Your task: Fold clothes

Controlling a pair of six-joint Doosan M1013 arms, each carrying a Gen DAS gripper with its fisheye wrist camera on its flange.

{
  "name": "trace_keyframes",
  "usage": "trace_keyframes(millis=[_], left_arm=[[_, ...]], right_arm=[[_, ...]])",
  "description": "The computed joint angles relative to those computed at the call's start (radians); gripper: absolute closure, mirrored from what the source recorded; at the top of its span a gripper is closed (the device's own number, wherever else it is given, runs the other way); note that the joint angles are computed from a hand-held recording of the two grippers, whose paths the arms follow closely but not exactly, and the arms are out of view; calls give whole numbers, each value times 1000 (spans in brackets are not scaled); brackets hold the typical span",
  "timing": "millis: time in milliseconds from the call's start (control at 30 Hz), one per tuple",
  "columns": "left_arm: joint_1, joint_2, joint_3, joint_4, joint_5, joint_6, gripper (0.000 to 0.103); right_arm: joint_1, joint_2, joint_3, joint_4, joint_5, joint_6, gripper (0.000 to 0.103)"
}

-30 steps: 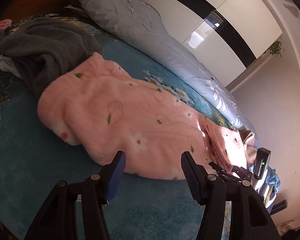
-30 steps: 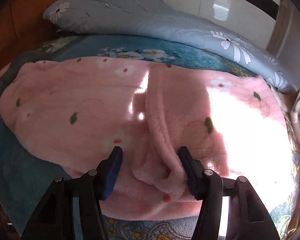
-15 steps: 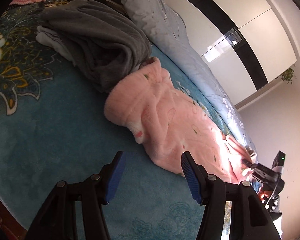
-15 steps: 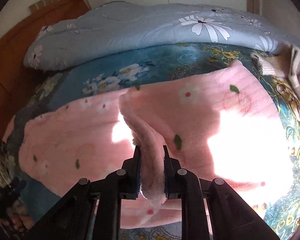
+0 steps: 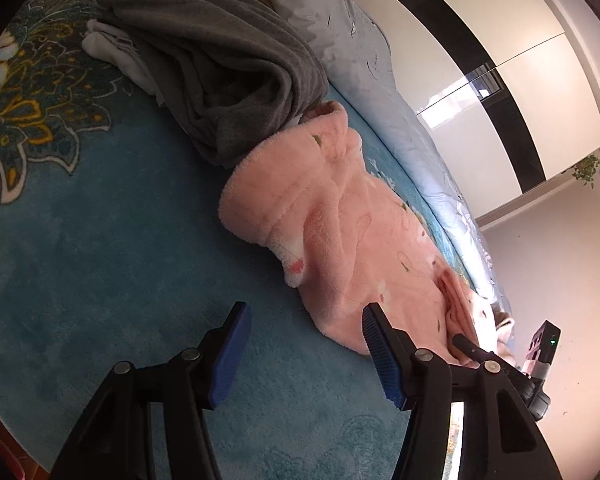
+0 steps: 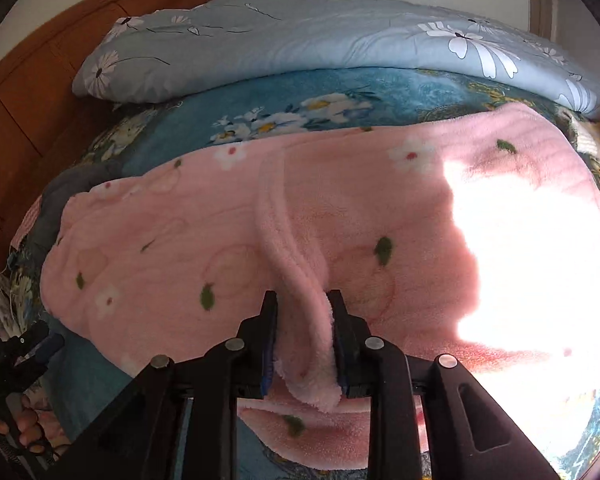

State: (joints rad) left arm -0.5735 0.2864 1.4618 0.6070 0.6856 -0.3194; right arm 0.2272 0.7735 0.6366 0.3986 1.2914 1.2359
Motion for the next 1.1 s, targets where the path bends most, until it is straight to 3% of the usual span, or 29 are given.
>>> trace_keyframes(millis=[67,133,167,367,467,533,633,700,733,800,867,1033,1100], left_arm=[[2,3,-3,11,4,-12,41],[9,4,1,36,-8,-45,41],[11,7,-1,47,-9,-64,41],[36,28,-7,135,-36,-216,40],[57,36,3,139,-73,-343,39],[56,43,6,210,-74,-443,39],[54,72,-53,185,19,-323,41],[54,84,-72,192,42,-312,42],[53,89,-81,190,59,-319,46],[53,103,-110,150,117,-295,70],[49,117,-141,135,165,-259,75],[16,159,-267,174,280,-136,77],[-3,199,-369,212,325,-18,77]], right_arm=[[-9,-1,10,35,7,-8,64],[-19,0,6,91,38,-47,44],[-22,-6,14,108,44,-79,41],[-48,-97,155,212,-43,-197,35],[-65,-135,214,235,-82,-226,35],[-77,-161,254,241,-114,-252,35],[-97,-182,283,242,-140,-234,34],[-113,-187,292,265,-145,-214,35],[-121,-189,297,277,-147,-204,35],[-136,-194,311,307,-156,-196,34],[-150,-199,326,338,-162,-202,34],[-183,-210,368,371,-184,-225,34],[-199,-209,379,384,-189,-226,34]])
